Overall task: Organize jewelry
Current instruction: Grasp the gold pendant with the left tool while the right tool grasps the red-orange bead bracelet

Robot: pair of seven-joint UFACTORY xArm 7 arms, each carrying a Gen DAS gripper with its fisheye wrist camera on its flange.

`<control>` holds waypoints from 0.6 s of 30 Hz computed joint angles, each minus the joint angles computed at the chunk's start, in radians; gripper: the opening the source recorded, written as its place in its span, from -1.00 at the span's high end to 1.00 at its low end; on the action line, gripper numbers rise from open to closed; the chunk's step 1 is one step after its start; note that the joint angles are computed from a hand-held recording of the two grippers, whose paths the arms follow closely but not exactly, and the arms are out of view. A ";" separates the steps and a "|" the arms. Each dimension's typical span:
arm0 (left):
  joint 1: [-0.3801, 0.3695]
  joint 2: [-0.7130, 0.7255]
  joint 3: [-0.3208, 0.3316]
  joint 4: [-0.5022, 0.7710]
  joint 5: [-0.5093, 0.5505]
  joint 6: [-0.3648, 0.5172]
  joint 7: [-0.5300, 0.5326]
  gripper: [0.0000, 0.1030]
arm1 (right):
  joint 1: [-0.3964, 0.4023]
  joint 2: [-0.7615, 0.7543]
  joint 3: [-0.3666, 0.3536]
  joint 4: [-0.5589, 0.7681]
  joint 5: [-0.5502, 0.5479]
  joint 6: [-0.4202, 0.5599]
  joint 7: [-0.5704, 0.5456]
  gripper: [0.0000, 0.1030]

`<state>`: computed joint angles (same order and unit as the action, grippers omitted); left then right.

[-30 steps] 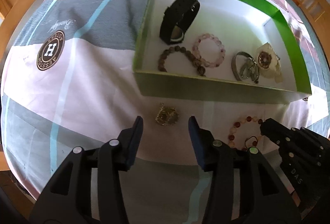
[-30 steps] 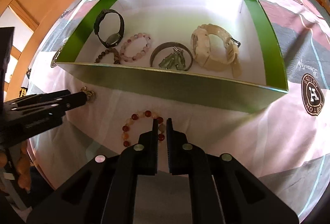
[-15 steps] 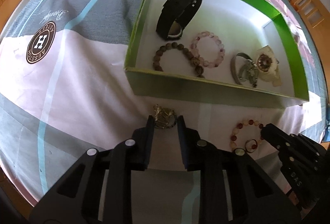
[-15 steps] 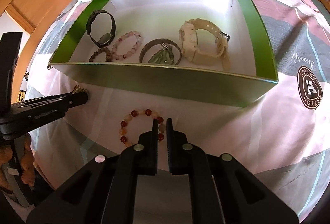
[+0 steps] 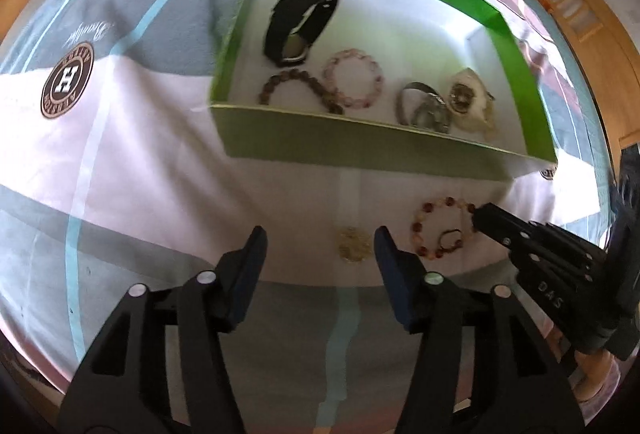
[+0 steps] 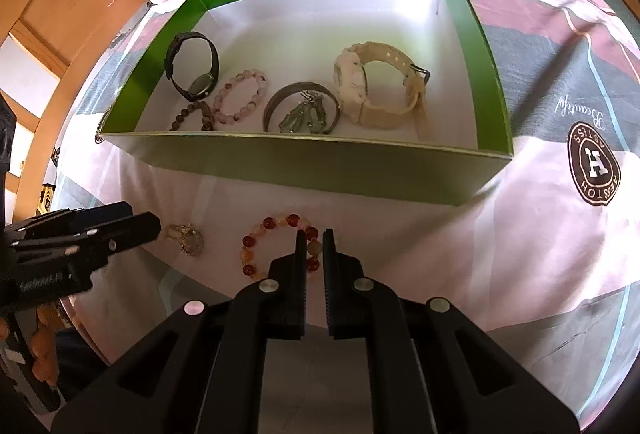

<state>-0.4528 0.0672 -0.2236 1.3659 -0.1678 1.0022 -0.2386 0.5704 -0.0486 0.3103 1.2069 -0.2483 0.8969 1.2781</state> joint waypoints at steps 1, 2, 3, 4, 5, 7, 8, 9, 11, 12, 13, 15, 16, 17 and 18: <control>0.001 0.001 0.001 0.001 0.002 0.002 0.001 -0.03 | 0.000 0.000 0.000 -0.001 -0.001 -0.001 0.000 0.86; -0.002 0.003 -0.001 0.001 0.008 0.003 0.002 -0.03 | 0.000 0.001 0.000 0.000 -0.002 0.000 0.001 0.86; -0.005 0.003 -0.003 -0.001 0.012 0.002 0.006 -0.03 | 0.001 0.001 0.000 0.001 -0.001 0.000 0.001 0.86; -0.009 0.004 -0.006 -0.002 0.017 0.001 0.008 -0.03 | 0.001 0.001 0.000 0.000 -0.001 0.000 0.003 0.86; -0.015 0.011 -0.010 0.003 0.022 -0.002 0.005 -0.03 | 0.001 0.001 0.000 0.000 -0.001 0.001 0.003 0.86; -0.021 0.011 -0.013 -0.001 0.020 -0.011 0.013 -0.03 | 0.002 0.003 0.000 0.001 -0.001 0.003 0.004 0.86; -0.025 0.010 -0.016 -0.003 0.017 -0.016 0.020 0.00 | 0.002 0.003 0.000 0.000 -0.001 0.003 0.004 0.86; -0.028 0.010 -0.018 -0.003 0.016 -0.019 0.028 0.02 | 0.002 0.004 0.000 0.000 -0.001 0.004 0.005 0.86; -0.036 0.022 -0.022 0.007 0.020 -0.018 0.037 0.13 | 0.003 0.007 0.000 0.002 -0.002 0.005 0.007 0.86; -0.043 0.030 -0.025 0.013 0.026 -0.015 0.032 0.18 | 0.004 0.008 0.000 0.002 -0.002 0.005 0.008 0.86; -0.049 0.040 -0.027 0.019 0.034 -0.012 0.025 0.33 | 0.004 0.008 -0.001 0.001 -0.001 0.004 0.008 0.86; -0.058 0.057 -0.026 0.028 0.048 0.005 0.014 0.48 | 0.005 0.009 -0.001 0.000 0.001 0.002 0.008 0.86; -0.060 0.062 -0.025 0.028 0.054 0.008 0.011 0.53 | 0.005 0.010 -0.002 0.000 0.002 0.002 0.006 0.86; -0.063 0.066 -0.024 0.029 0.059 0.008 0.006 0.56 | 0.006 0.012 -0.002 0.002 0.002 0.003 0.005 0.86; -0.063 0.066 -0.023 0.027 0.057 0.003 0.003 0.56 | 0.006 0.010 -0.002 0.000 0.003 0.002 0.003 0.86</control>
